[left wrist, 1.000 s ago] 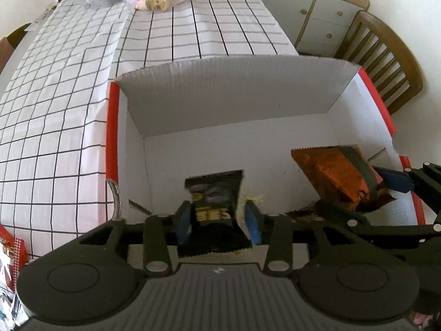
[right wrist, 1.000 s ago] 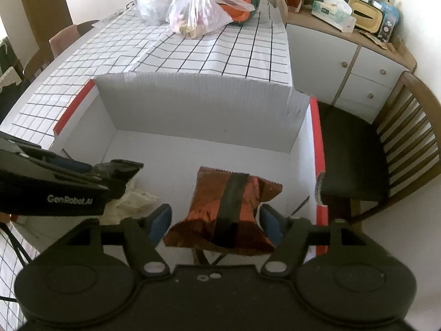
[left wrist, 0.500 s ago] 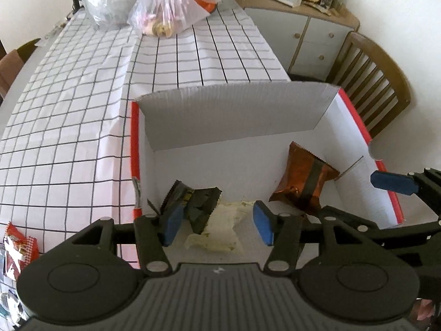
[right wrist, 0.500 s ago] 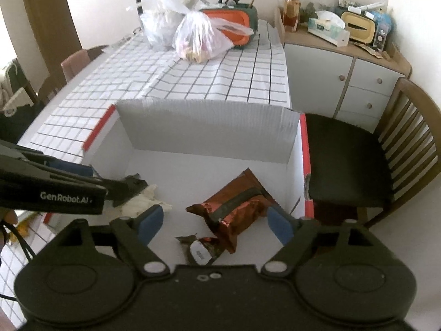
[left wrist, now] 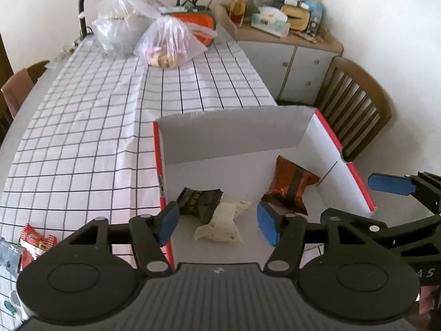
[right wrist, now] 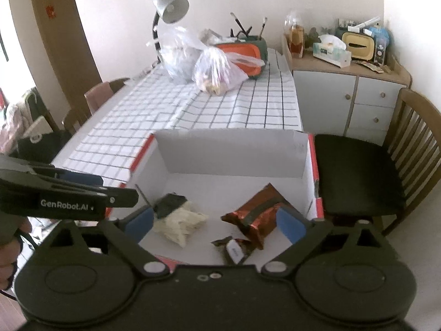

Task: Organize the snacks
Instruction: 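Open both grippers to drop the packets into the red box, then move both tools back toward the remaining snack pile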

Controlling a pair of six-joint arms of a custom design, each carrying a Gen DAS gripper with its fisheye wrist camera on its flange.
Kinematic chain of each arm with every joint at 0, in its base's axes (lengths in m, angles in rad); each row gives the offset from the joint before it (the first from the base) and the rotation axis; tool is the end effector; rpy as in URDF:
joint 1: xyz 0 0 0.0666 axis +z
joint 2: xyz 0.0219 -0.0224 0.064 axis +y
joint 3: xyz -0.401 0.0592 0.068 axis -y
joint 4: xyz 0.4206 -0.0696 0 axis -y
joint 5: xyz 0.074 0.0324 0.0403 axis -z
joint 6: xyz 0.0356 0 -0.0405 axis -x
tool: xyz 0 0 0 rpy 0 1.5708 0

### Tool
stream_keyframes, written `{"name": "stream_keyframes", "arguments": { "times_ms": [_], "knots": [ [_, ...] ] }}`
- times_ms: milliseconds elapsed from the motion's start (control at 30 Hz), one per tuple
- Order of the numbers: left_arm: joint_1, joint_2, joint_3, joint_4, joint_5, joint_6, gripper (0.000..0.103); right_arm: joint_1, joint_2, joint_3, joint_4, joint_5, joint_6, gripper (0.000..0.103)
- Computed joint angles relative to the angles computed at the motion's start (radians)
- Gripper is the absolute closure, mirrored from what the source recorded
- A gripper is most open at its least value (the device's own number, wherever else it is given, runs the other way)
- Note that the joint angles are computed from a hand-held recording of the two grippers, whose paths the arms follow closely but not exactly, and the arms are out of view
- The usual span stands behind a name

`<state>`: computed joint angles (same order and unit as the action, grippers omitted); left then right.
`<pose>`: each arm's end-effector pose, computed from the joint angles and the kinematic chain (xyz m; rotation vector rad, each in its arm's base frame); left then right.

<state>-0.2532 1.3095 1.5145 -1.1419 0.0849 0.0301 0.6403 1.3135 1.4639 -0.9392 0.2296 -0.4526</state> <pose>0.4449 -0.1187 0.5329 0.3150 2.4972 -0.2224 0.3883 0.2787 0.5215 -0.1089 2.3471 0.2715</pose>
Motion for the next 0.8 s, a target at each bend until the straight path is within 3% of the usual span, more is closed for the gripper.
{"name": "stream_keyframes", "arguments": {
  "times_ms": [367,800],
  "knots": [
    [0.089,-0.106,-0.066,0.023,0.085,-0.066,0.031,0.103,0.000,0.030,0.016,0.082,-0.078,0.001],
    [0.338,-0.189,-0.133,-0.017,0.284,-0.224,0.027,0.255,0.113,0.138,0.008,0.172,-0.189,0.000]
  ]
}}
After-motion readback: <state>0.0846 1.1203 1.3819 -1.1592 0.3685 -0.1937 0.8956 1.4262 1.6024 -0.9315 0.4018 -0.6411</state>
